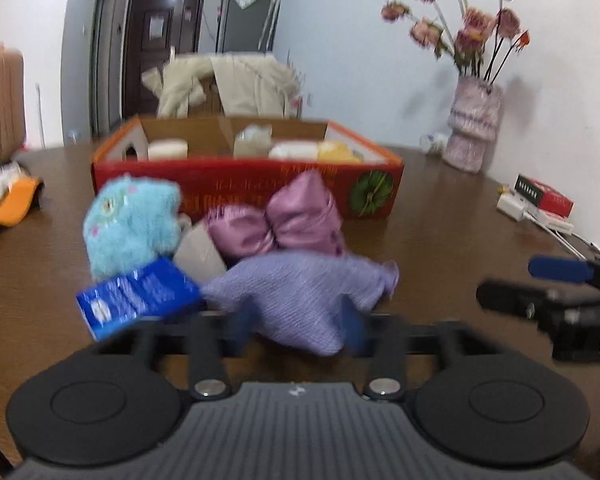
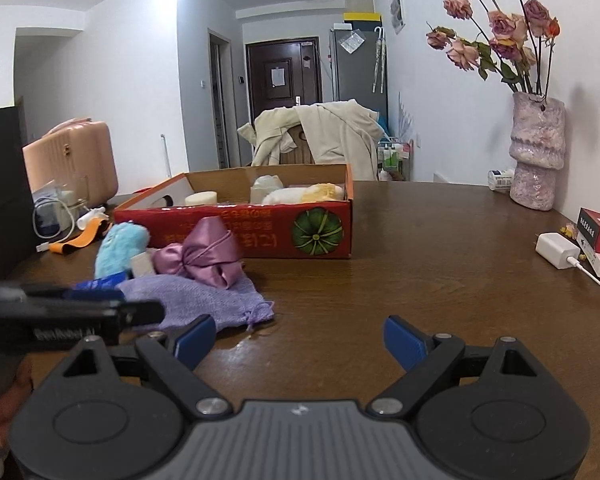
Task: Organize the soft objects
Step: 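Grasp the lilac fabric pouch with the left and right grippers together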
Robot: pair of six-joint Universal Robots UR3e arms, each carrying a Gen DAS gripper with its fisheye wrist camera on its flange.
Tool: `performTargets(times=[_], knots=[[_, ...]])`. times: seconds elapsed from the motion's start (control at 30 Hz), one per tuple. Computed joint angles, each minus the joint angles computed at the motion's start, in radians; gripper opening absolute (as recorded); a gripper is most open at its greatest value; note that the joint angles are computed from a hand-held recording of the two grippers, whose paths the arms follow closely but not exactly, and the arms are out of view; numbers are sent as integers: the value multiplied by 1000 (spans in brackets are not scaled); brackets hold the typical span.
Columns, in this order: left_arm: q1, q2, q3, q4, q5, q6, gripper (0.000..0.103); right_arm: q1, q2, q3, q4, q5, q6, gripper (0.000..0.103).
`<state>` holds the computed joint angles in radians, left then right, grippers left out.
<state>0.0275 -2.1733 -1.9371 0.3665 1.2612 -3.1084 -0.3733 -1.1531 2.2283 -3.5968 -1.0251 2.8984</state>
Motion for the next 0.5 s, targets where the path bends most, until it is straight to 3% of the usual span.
performTargets(times=[0.1,0.3,0.5], knots=[[75,40,-86,3,-108,11,17,15,29,-59,59,27,6,90],[219,186,-332,20,-284,171,17,97,96,-175,162,62,-1,86],[283,224,-418,46,-311,214,17,215,152,-288,267,7,-23,68]])
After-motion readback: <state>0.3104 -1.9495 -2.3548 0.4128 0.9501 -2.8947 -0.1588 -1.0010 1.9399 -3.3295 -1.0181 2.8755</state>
